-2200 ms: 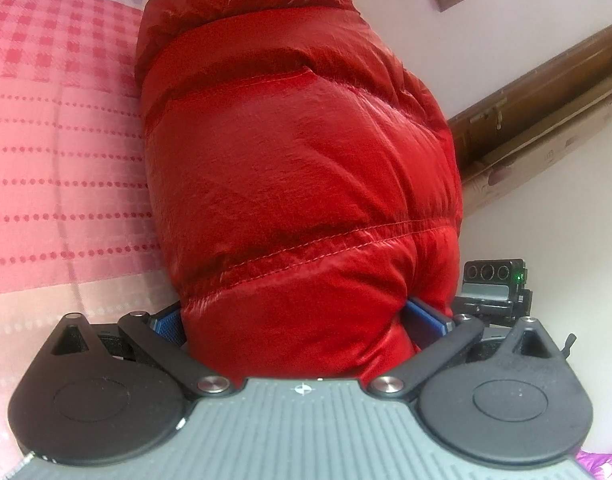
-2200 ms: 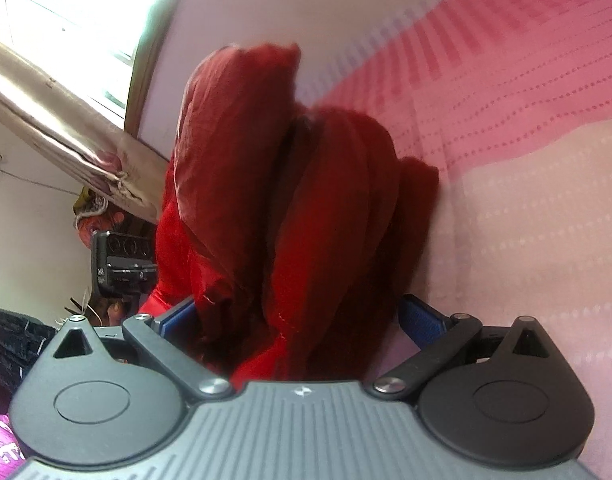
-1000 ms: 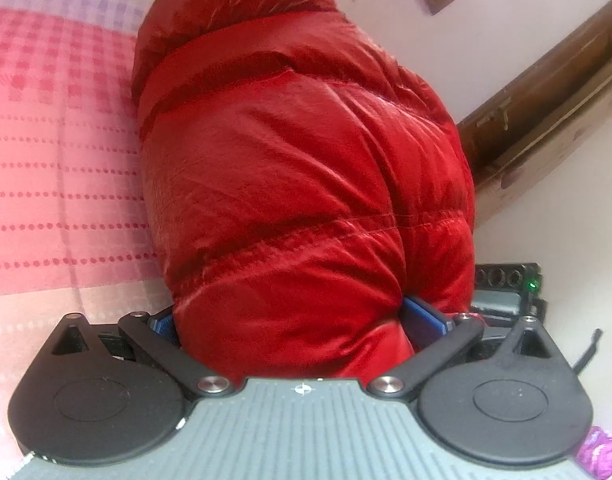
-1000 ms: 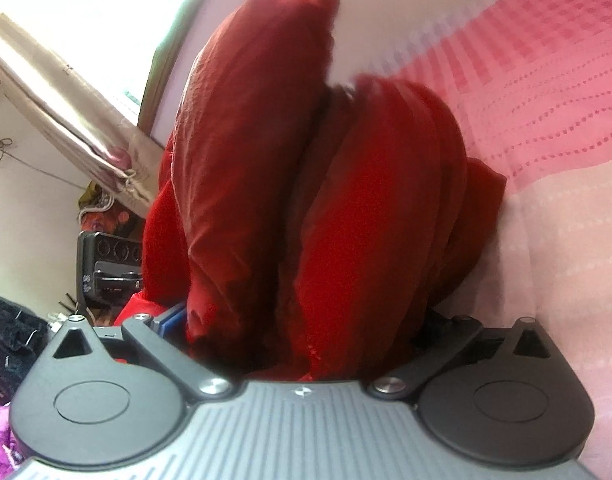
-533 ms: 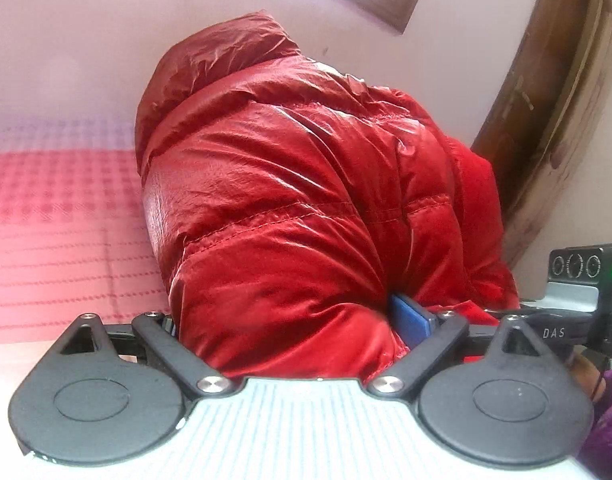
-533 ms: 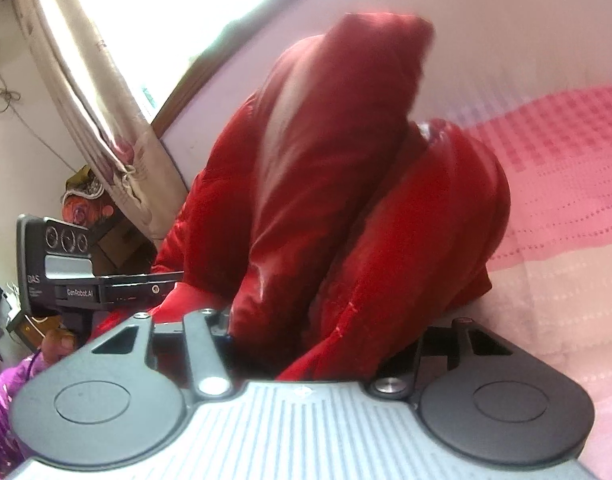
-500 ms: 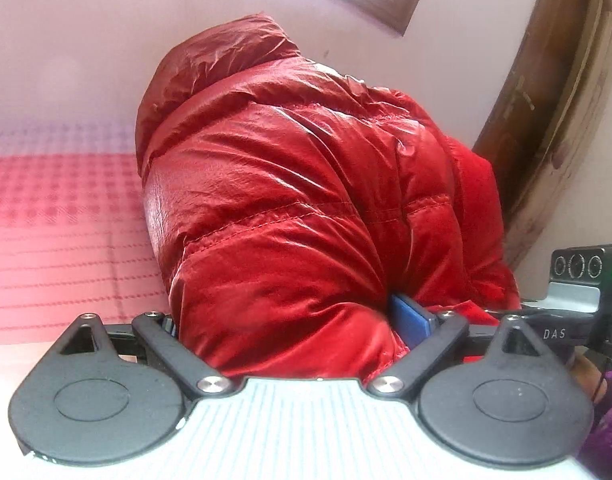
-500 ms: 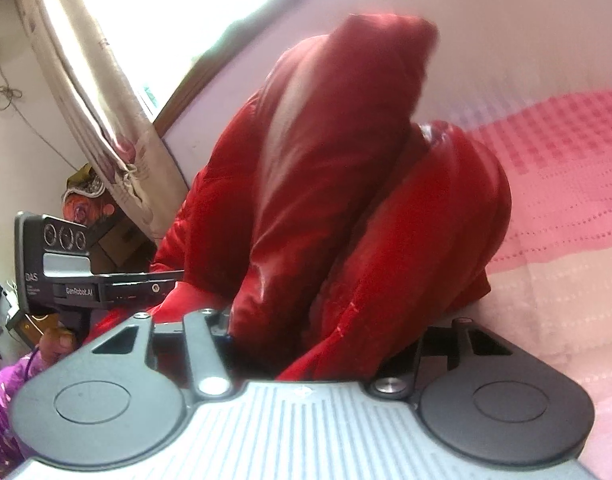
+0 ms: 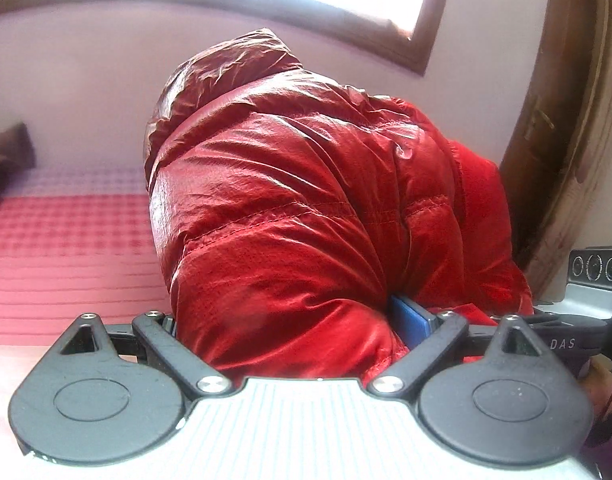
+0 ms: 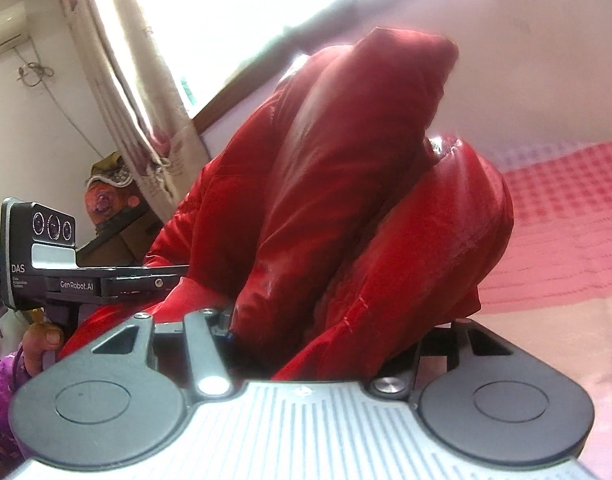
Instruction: Fold large clothes
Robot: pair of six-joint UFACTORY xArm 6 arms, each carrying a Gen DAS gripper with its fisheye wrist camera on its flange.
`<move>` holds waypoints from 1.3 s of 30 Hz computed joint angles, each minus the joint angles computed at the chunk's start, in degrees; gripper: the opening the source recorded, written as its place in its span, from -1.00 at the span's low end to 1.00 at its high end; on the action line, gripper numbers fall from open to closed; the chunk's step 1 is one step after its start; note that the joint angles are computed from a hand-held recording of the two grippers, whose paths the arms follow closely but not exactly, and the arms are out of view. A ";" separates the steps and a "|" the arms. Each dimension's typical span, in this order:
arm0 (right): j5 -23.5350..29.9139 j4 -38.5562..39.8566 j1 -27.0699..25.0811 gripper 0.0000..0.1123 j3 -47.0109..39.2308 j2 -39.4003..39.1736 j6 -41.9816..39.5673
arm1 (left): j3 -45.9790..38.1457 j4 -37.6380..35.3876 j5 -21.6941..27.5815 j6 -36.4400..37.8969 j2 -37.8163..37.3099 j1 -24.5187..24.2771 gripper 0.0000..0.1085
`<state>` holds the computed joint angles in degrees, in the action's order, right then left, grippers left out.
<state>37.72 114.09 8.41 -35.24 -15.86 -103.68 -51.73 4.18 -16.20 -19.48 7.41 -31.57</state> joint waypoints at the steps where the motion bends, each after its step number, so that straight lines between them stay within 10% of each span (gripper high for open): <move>1: -0.40 0.29 0.91 -0.02 -0.16 -0.28 -0.10 | 1.57 -3.90 -0.33 3.44 -1.48 -0.44 0.70; 18: -4.37 4.12 15.25 -0.02 -11.78 6.92 -2.55 | 13.74 -55.04 -2.90 47.94 -20.10 -2.32 0.70; 25: -3.46 3.76 19.01 -0.02 -19.49 13.90 -2.34 | 16.12 -62.25 -3.86 54.66 -24.63 1.51 0.70; 33: -0.78 3.51 20.66 -0.02 -27.39 22.55 -3.04 | 16.04 -55.19 -3.38 48.34 -22.70 9.19 0.70; 39: -1.72 0.45 21.98 -0.02 -35.40 30.90 0.01 | 19.77 -26.81 -3.63 21.49 -18.79 19.27 0.70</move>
